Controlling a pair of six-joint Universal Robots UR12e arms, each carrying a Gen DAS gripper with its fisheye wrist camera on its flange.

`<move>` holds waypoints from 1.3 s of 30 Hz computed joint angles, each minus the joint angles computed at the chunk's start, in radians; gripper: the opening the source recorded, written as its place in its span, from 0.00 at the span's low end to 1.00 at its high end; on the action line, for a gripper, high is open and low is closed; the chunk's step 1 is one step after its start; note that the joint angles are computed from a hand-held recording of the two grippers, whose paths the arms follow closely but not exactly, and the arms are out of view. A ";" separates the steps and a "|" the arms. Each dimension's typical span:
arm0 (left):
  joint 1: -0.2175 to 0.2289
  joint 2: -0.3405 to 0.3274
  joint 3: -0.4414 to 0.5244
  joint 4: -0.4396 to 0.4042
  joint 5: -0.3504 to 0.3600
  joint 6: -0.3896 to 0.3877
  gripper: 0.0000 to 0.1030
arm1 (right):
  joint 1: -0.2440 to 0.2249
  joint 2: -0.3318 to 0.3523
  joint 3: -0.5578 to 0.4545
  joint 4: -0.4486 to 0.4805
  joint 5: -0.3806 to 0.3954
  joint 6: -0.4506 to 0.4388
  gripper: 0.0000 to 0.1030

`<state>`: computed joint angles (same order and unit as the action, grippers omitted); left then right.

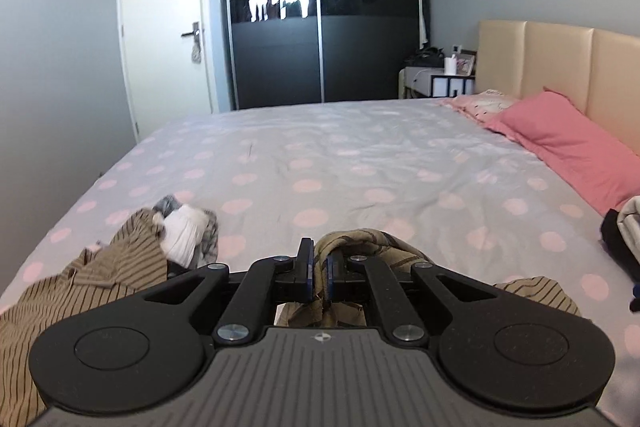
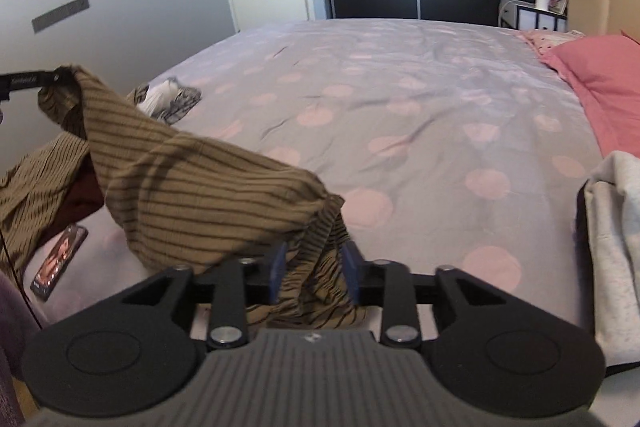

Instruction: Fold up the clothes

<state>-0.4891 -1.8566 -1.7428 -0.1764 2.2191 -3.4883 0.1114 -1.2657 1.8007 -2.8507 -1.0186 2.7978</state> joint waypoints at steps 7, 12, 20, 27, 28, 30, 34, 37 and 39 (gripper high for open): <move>0.010 0.008 -0.040 -0.027 0.002 -0.053 0.04 | 0.040 0.028 -0.042 0.149 -0.042 -0.101 0.41; 0.017 0.020 -0.058 -0.061 -0.002 -0.099 0.04 | 0.059 0.065 -0.076 0.206 -0.094 -0.068 0.48; 0.001 0.009 -0.051 -0.113 -0.004 -0.060 0.41 | 0.053 0.065 -0.083 0.210 -0.033 -0.025 0.25; -0.046 -0.017 -0.041 -0.008 -0.043 0.090 0.52 | 0.031 0.051 -0.071 0.170 0.080 0.060 0.25; -0.051 -0.021 -0.039 0.009 -0.072 0.115 0.52 | 0.031 0.048 -0.070 0.171 0.093 0.060 0.25; -0.064 -0.028 -0.035 0.031 -0.122 0.165 0.52 | 0.036 0.042 -0.066 0.164 0.091 0.041 0.25; -0.089 -0.049 -0.020 0.033 -0.175 0.208 0.52 | 0.053 0.029 -0.058 0.151 0.061 -0.033 0.26; -0.102 -0.066 -0.008 0.030 -0.207 0.235 0.52 | 0.065 0.024 -0.051 0.131 0.016 -0.090 0.30; -0.111 -0.080 0.005 0.030 -0.218 0.259 0.52 | 0.071 0.022 -0.046 0.115 -0.013 -0.123 0.34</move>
<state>-0.6001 -1.9361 -1.7379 -0.1468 2.0015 -3.2295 0.1829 -1.2439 1.7547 -2.7361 -1.0319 2.6751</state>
